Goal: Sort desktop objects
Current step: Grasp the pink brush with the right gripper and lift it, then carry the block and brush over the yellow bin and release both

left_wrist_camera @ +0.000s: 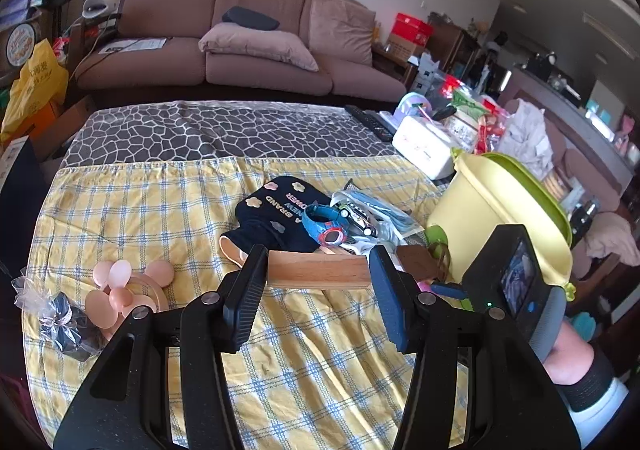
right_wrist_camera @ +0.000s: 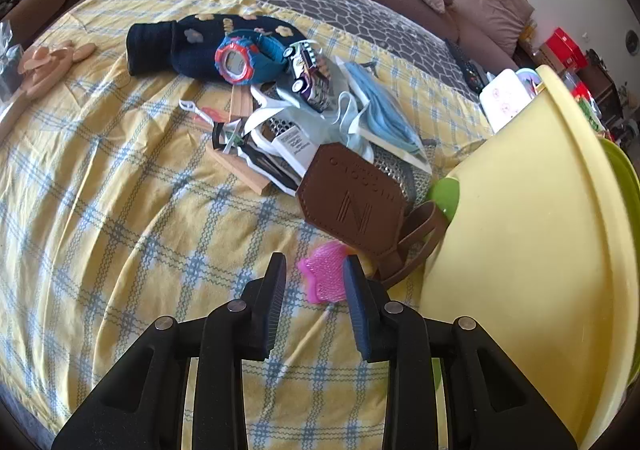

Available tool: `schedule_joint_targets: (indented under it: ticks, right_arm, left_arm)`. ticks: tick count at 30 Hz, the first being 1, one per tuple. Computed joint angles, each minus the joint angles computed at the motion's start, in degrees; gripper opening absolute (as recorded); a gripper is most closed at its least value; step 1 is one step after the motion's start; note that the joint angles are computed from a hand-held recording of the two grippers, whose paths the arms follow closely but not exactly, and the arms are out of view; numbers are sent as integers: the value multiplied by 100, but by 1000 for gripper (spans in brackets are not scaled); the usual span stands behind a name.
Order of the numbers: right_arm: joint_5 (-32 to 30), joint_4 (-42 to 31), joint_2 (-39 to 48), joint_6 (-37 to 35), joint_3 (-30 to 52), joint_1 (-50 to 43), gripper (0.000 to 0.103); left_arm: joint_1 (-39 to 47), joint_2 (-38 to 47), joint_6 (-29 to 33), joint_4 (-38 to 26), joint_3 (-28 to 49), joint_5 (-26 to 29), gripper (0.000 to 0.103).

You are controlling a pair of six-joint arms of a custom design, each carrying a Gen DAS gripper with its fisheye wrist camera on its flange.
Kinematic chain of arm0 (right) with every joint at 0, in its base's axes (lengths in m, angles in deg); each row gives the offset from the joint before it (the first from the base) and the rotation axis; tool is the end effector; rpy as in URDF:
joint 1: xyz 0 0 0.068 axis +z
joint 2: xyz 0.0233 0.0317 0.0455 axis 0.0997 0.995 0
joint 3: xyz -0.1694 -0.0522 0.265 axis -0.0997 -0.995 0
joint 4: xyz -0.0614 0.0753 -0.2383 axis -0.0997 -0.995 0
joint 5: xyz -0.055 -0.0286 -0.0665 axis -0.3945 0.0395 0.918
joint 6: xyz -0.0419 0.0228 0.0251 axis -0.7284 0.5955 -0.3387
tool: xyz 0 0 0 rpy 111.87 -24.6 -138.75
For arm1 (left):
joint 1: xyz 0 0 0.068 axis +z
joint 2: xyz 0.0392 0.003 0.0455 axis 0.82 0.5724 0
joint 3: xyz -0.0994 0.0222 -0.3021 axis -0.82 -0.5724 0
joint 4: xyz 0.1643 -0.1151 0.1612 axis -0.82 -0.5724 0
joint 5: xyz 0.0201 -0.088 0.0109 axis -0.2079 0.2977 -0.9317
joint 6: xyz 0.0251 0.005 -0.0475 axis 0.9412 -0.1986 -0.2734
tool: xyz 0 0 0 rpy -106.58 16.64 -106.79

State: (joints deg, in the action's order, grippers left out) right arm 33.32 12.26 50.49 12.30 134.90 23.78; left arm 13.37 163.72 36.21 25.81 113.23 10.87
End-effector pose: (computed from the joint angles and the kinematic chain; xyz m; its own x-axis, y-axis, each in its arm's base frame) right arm 0.3863 0.1245 0.2218 -0.4579 -0.8078 -0.3712 -0.7442 0.5767 -0.3370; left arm 0.2541 -0.2025 0.3064 -0.5816 -0.3788 -0.7199 -0.2187 0.9252 -0.3101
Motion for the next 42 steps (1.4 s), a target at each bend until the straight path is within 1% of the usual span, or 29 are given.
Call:
schedule_joint_targets:
  ticks: [3, 5, 7, 14, 15, 16, 17, 19, 20, 22, 24, 26, 29, 35, 38, 42]
  right_arm:
    - [199, 203, 46, 32, -50, 67, 33]
    - [472, 428, 99, -20, -116, 141, 33]
    - [699, 646, 183, -109, -168, 210, 37]
    - [626, 505, 150, -238, -127, 238, 26]
    - [503, 383, 109, -226, -95, 218, 26]
    - [301, 171, 66, -193, -8, 182, 22]
    - [13, -41, 26, -151, 88, 143, 23]
    - [-822, -549, -160, -92, 306, -4, 23]
    - [-1054, -717, -235, -37, 382, -23, 23]
    - [-1729, -1016, -376, 12, 555, -152, 23]
    - [-2313, -1361, -460, 91, 756, -250, 23]
    - [-2695, -1548, -535, 169, 887, -317, 23]
    - [-3100, -1766, -611, 250, 1075, -416, 23]
    - [-3501, -1893, -645, 414, 1454, -764, 23]
    - [-3640, -1968, -625, 477, 1698, -1017, 23]
    - [-3793, -2115, -539, 584, 2081, -1417, 23]
  left_arm:
    - [-10, -14, 9, 6, -11, -11, 49]
    - [-15, 12, 17, 7, 10, -10, 49]
    - [-13, 11, 21, 16, 5, 9, 49]
    - [-20, 46, 34, -22, 42, 45, 49]
    - [-19, 32, 29, -18, 38, 40, 49]
    - [-16, 17, 33, 2, 23, 32, 49]
    - [-16, 0, 38, 20, 13, 25, 49]
    - [4, -11, 64, 38, 18, 26, 49]
    - [2, -7, 66, 38, 25, 21, 49]
    - [-9, 14, 75, 38, 44, 21, 49]
    - [-14, 45, 100, 36, 77, 26, 49]
    - [-27, 80, 129, 57, 118, 22, 49]
    - [-49, 149, 186, 107, 194, 29, 49]
    - [-121, 450, 347, 202, 515, 115, 49]
    - [-197, 685, 455, 265, 807, 183, 49]
    - [-326, 1120, 668, 302, 1377, 262, 49]
